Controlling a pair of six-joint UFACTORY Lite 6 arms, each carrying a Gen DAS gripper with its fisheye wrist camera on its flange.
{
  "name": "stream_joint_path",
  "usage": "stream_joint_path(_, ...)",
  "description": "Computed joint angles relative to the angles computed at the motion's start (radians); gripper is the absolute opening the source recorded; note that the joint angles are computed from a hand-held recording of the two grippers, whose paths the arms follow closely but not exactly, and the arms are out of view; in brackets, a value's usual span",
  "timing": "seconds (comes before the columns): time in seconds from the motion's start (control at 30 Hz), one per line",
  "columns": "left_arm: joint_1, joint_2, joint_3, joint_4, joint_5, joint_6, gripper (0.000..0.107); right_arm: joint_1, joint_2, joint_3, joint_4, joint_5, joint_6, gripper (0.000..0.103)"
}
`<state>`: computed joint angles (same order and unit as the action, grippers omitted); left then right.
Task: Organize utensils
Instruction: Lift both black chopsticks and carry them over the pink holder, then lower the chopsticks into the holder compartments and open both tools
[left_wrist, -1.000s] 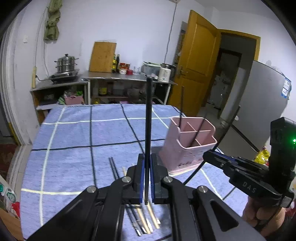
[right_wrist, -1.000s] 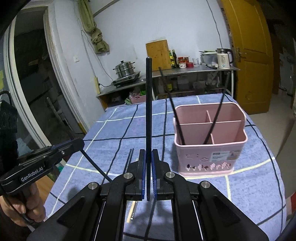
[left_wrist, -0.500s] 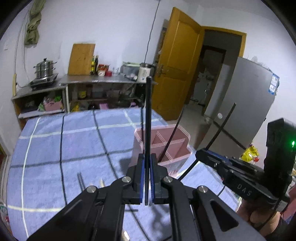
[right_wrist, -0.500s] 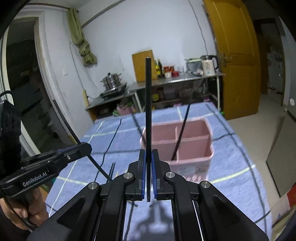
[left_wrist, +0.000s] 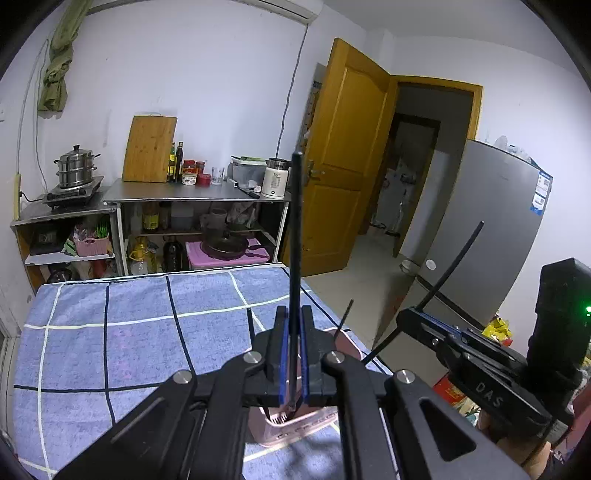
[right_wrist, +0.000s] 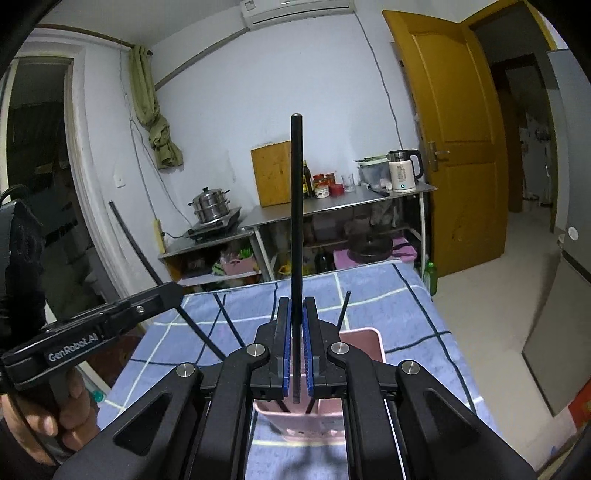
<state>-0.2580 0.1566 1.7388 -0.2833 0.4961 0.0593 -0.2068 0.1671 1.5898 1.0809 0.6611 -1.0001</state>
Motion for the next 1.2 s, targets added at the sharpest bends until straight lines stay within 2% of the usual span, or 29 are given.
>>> stream_joint_path(0.17, 0.010, 0.058, 0.000, -0.034, -0.019, 0.018, 0.006, 0.028, 0.053, 0.009, -0.011, -0.030, 0.003, 0.006)
stream_joint_path(0.53, 0.033, 0.082, -0.127, -0.135, -0.078, 0.109, 0.006, 0.065, 0.162, -0.026, -0.050, -0.087, 0.001, 0.006)
stream_joint_path(1.03, 0.023, 0.095, -0.199, -0.119, -0.111, 0.089, 0.007, 0.087, 0.191, -0.068, -0.111, -0.128, 0.035, 0.006)
stream_joint_path(1.1, 0.023, 0.081, -0.209, -0.122, -0.116, 0.094, 0.009, 0.087, 0.185, -0.072, -0.126, -0.126, 0.049, 0.006)
stream_joint_path(1.2, 0.027, 0.044, -0.240, -0.157, -0.126, 0.130, 0.022, 0.081, 0.170, -0.085, -0.121, -0.127, 0.047, 0.007)
